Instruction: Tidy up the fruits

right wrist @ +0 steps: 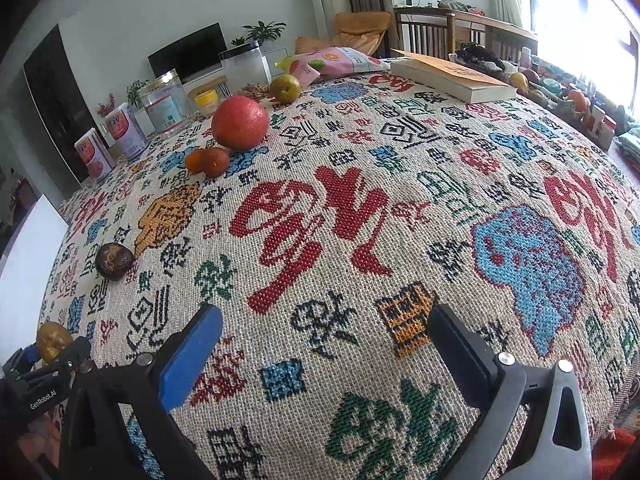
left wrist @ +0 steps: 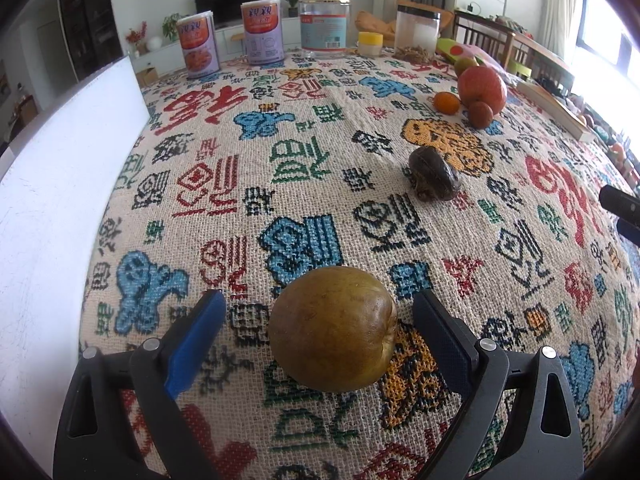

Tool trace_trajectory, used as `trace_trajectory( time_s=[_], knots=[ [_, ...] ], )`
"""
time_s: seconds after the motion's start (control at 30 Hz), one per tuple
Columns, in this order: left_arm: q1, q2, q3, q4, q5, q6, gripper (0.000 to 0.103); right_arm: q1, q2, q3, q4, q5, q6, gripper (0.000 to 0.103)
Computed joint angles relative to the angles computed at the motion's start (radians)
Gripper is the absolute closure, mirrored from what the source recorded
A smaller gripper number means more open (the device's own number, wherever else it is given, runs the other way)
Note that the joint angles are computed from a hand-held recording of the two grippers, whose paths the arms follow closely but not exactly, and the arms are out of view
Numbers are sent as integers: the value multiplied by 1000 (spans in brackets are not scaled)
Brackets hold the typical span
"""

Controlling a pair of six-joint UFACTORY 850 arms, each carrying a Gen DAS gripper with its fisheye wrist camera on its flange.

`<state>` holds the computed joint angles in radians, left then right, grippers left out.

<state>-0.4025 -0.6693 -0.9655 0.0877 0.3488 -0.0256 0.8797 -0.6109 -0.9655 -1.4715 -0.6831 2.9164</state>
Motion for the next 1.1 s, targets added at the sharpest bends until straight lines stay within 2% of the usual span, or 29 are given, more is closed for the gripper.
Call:
trace_trajectory(
  time_s=[0.07,0.13,0.27,0.33,0.4,0.47,0.53,0.57,0.6,0.7,0.83,0.97,1.1],
  knots=[
    [0,0,0,0,0,0,7,-54,16,-1,-156,30,60,7],
    [0,0,0,0,0,0,7,-114,13,-13,-340,61,140,24],
    [0,0,0,-1,0,0,7,-202,-57,-120,-541,148,132,32],
    [0,0,0,-1,0,0,7,-230,-106,-197,-509,217,20,40],
    [0,0,0,-1,0,0,6,-253,-155,-267,-413,277,-103,43],
    [0,-1,-1,-3,0,3,6,-273,-193,-315,-346,313,-169,46],
    [0,-1,-1,-3,0,3,6,-280,-228,-359,-230,325,-291,54],
    [0,-1,-1,-3,0,3,6,-278,-239,-375,-173,305,-353,59],
    [0,-1,-1,-3,0,3,6,-273,-244,-381,-143,278,-388,75],
    [0,0,-1,-3,-1,3,6,-254,-221,-348,-183,241,-308,75],
    [0,-1,-1,-4,-1,4,6,-188,-126,-229,-259,204,-188,75],
    [0,-1,-1,-5,-1,5,6,-88,-49,-145,-102,177,-304,75],
    [0,-1,-1,-11,-1,11,6,9,-31,-114,85,137,-400,74]
  ],
)
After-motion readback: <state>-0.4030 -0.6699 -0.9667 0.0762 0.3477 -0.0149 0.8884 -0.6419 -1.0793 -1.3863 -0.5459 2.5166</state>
